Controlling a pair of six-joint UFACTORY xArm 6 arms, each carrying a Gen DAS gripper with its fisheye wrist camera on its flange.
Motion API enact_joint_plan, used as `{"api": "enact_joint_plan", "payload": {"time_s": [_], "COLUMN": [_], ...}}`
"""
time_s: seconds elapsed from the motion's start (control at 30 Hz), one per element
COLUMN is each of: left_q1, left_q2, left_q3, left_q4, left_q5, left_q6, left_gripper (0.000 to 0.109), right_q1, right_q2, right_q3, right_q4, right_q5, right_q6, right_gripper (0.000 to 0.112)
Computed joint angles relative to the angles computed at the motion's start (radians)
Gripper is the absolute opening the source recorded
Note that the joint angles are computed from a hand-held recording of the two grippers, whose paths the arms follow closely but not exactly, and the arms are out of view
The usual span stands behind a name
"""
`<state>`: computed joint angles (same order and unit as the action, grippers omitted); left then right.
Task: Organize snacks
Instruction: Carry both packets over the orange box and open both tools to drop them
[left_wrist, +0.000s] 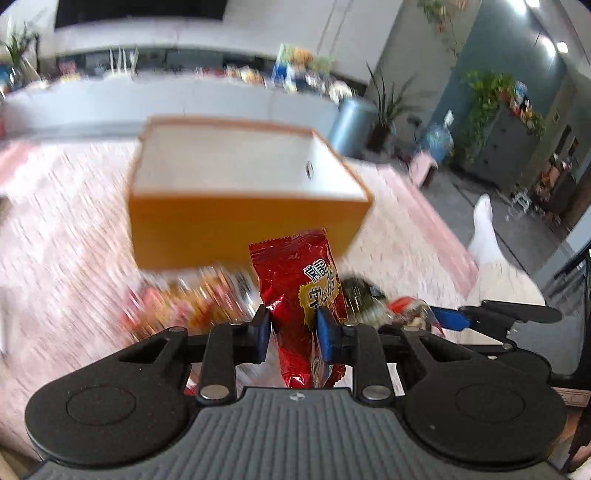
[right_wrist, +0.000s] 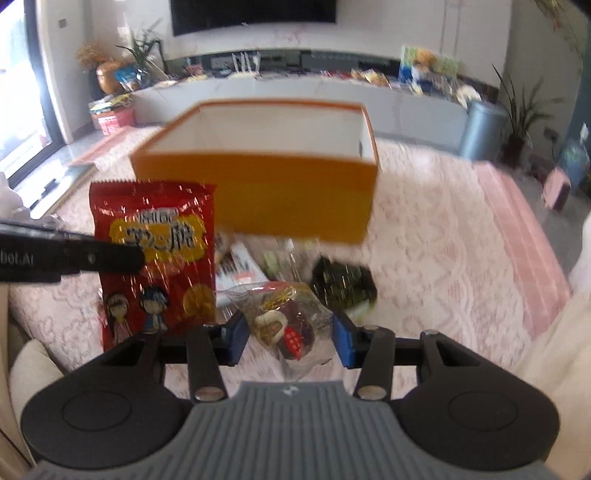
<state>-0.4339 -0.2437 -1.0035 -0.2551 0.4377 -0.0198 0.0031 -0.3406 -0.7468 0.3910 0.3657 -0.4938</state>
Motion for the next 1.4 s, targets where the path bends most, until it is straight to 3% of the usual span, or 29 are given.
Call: {"api": "enact_joint_plan", "payload": {"time_s": [0.2,0.47,0.7,0.83,0.97,1.4], "left_q1": [0.047,0.083,0.109,0.125,0.143,0.166], "left_q2": [0.019,0.139,0.289,0.389,0.504,0.825], "left_q3": [-0.069,-0.266,-0.467,-0.588,-0.719,-1.132], "left_q4": [0.063,0.102,0.159,0.143,0.14,0.143], "left_q5": [-0.012,0.007,0.069,0.149,0.25,0.542], "left_q6": [-0.037,-0.024,-0.04,-0.02,-0.017,0.035], "left_gripper": [0.029,0.028,0.028,0.028,0.028,0.027], "right_q1": [0.039,0.075,0.1,0.102,0.095,0.089], "right_q2": [0.018,0.175,0.384,0.528,0.665,1.058], "right_q3": [-0.107,-0.349,-0.592,-0.749,-0.901,-1.437], "right_q4": [0.059,0.07,-0.063,-0.178,-0.238,-0.238], "right_q5": [0.011,0.063,0.022,0.042,0.115,0.533], "right_q6": [-0.083,-0.08,0.05,0.158,0.224,0.212], "right_gripper": [0.046,0.046,0.045,0.045,0.045,0.045]}}
